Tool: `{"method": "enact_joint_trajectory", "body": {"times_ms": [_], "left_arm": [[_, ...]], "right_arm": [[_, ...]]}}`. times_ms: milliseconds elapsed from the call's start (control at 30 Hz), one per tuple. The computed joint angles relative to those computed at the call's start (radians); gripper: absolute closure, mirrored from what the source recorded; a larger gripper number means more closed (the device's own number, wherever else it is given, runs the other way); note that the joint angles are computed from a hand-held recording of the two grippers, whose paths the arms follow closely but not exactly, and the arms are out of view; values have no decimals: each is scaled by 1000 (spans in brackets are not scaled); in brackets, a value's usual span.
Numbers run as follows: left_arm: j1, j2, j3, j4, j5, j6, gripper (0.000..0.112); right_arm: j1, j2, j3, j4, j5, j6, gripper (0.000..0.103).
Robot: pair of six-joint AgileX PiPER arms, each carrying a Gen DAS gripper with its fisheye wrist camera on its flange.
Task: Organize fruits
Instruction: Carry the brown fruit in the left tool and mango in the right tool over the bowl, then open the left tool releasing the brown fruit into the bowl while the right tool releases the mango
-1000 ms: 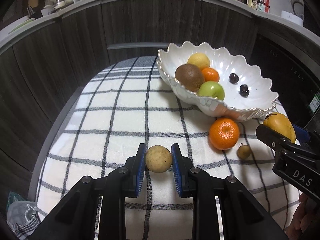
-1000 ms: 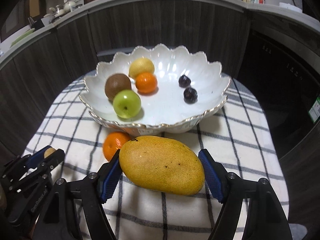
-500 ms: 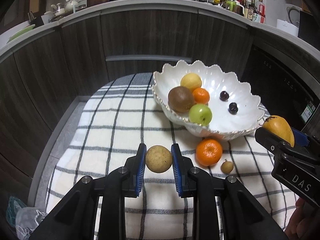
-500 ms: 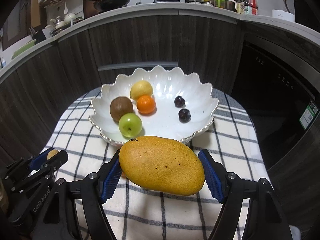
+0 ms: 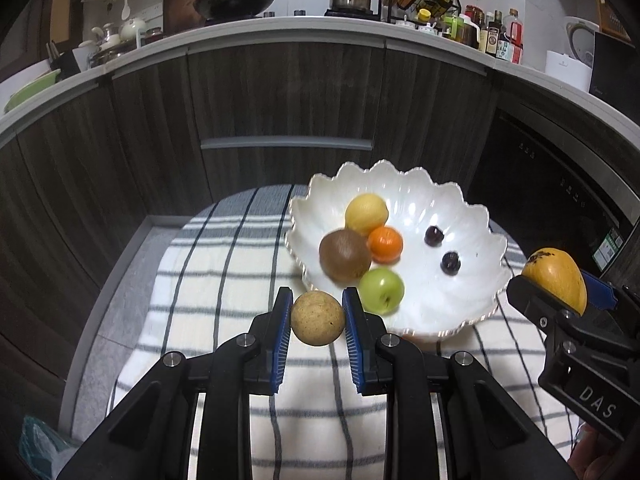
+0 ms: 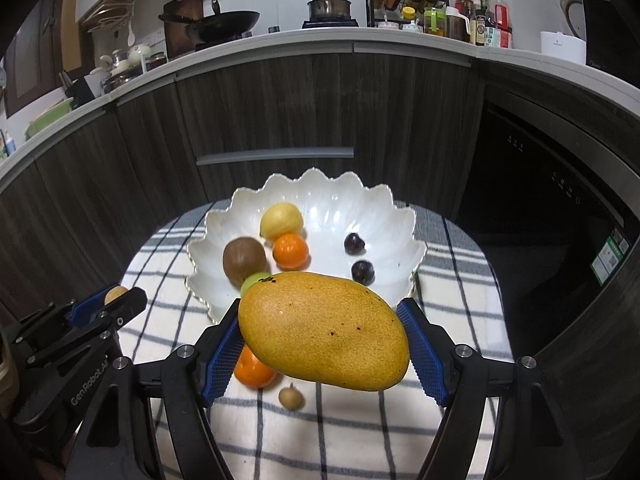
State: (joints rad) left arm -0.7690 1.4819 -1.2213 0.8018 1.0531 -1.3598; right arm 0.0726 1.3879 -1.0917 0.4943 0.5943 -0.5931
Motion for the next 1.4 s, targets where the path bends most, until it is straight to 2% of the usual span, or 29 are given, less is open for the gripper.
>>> {"method": "enact_joint_trajectory", "body": {"times_ms": [500,1033,1400], "left_arm": [[145,133,-176,-65,-88,186,87],[309,298,-281,-232,-212,387,87],[377,454,-473,-318,-211,531,86]], "right_arm": [[6,152,-218,-42,49,44,28],[56,380,-407,-131,57,138,28],[71,553,-625,-196,103,211,28]]}}
